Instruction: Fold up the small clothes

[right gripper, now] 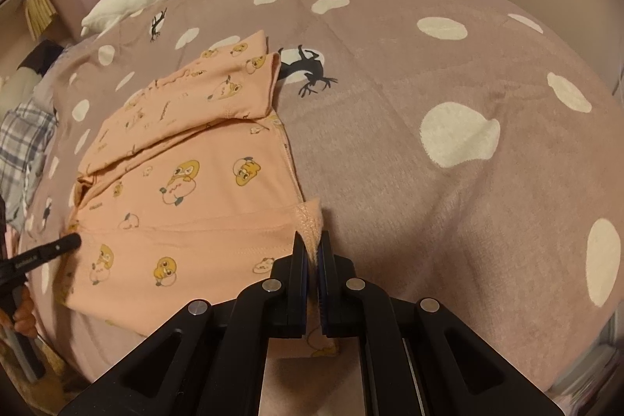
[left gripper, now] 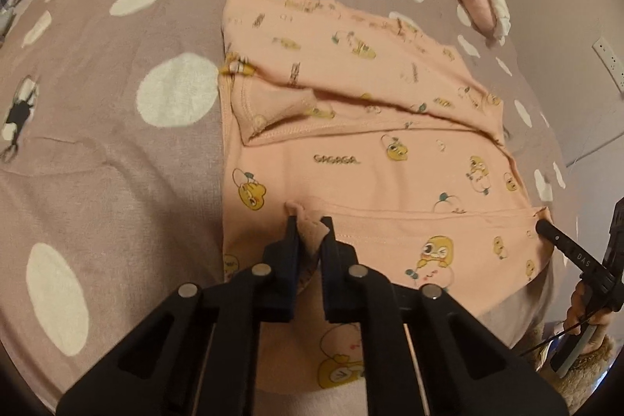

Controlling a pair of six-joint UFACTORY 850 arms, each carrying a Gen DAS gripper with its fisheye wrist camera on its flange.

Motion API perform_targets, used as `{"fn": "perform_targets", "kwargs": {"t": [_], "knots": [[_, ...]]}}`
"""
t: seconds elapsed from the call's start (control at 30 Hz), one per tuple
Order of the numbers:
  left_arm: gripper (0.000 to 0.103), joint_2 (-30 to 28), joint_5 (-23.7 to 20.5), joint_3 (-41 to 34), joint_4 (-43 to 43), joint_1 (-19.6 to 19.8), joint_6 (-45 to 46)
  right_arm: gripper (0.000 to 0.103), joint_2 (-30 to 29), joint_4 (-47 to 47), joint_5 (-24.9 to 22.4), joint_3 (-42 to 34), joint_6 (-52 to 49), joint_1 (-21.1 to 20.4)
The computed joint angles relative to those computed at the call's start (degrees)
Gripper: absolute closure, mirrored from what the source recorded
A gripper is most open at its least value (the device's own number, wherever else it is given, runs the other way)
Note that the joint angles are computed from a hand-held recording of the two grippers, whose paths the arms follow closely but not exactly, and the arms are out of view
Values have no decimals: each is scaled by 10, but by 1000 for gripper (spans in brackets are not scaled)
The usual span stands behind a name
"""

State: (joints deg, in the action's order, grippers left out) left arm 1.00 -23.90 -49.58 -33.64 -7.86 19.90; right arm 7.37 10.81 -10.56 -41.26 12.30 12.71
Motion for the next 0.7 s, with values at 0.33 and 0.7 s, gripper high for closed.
{"fn": "perform_targets", "kwargs": {"t": [0.33,0.7], "knots": [[95,90,21,22,-46,4,25,98,39,-128,20,-1,117,14],[95,135,57,16,6,1,-35,98,60,-175,62,-23,143,20]]}}
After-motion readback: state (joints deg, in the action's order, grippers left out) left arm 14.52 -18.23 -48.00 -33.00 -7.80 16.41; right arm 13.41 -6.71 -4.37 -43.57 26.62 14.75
